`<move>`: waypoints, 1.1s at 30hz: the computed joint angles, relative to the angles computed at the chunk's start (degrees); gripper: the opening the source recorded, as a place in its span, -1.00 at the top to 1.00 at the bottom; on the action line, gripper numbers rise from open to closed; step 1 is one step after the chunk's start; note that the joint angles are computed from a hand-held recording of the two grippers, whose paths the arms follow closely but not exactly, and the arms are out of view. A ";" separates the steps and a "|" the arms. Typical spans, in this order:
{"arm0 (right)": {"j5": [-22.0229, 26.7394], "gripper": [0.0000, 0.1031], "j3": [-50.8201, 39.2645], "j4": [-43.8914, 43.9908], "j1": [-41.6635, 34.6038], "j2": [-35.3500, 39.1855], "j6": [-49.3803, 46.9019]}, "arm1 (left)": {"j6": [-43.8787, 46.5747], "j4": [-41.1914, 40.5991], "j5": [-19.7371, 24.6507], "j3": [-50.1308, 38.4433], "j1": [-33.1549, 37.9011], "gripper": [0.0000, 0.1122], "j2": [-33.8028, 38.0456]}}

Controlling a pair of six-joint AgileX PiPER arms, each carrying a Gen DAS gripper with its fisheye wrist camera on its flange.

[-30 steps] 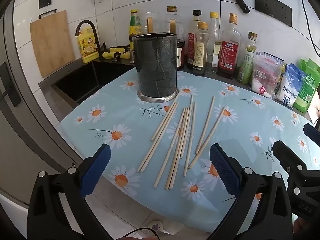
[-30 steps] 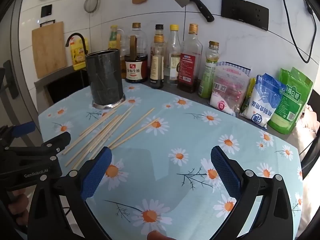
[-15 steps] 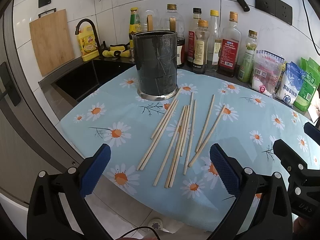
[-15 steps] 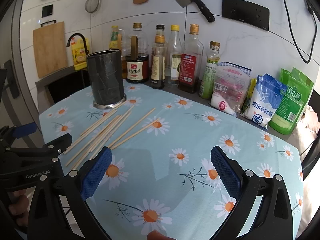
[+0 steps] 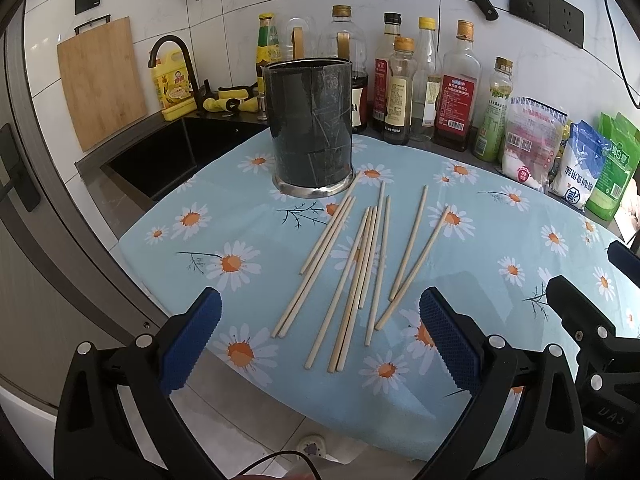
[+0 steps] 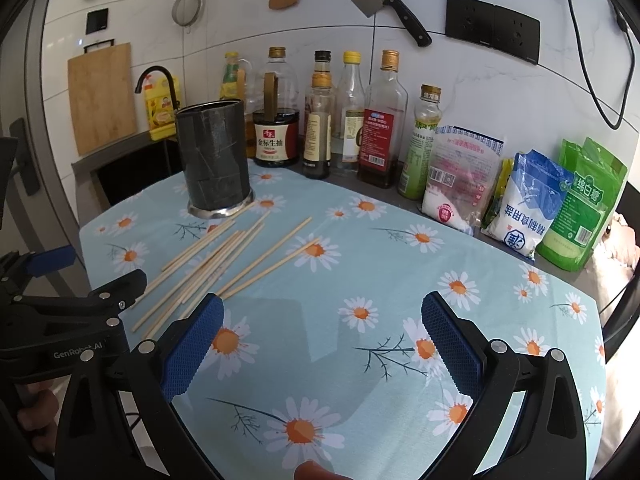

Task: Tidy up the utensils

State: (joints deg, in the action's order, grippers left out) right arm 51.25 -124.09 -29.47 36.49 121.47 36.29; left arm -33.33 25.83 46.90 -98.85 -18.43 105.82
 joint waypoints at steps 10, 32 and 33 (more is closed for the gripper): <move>0.15 -0.85 -0.09 0.25 -0.03 0.03 -0.14 | 0.32 -0.14 0.33 -0.09 0.14 -0.73 0.14; 8.33 -0.85 -12.47 0.46 1.28 6.86 -0.83 | 9.24 -7.56 1.55 -4.82 3.50 -0.73 3.02; 9.18 -0.85 -13.82 0.63 1.41 7.61 -0.89 | 9.77 -7.87 1.60 -5.13 3.84 -0.73 3.24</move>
State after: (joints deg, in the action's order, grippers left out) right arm 60.43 -137.91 -28.84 37.90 129.08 35.40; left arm -23.56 17.96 48.51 -103.98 -14.59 109.06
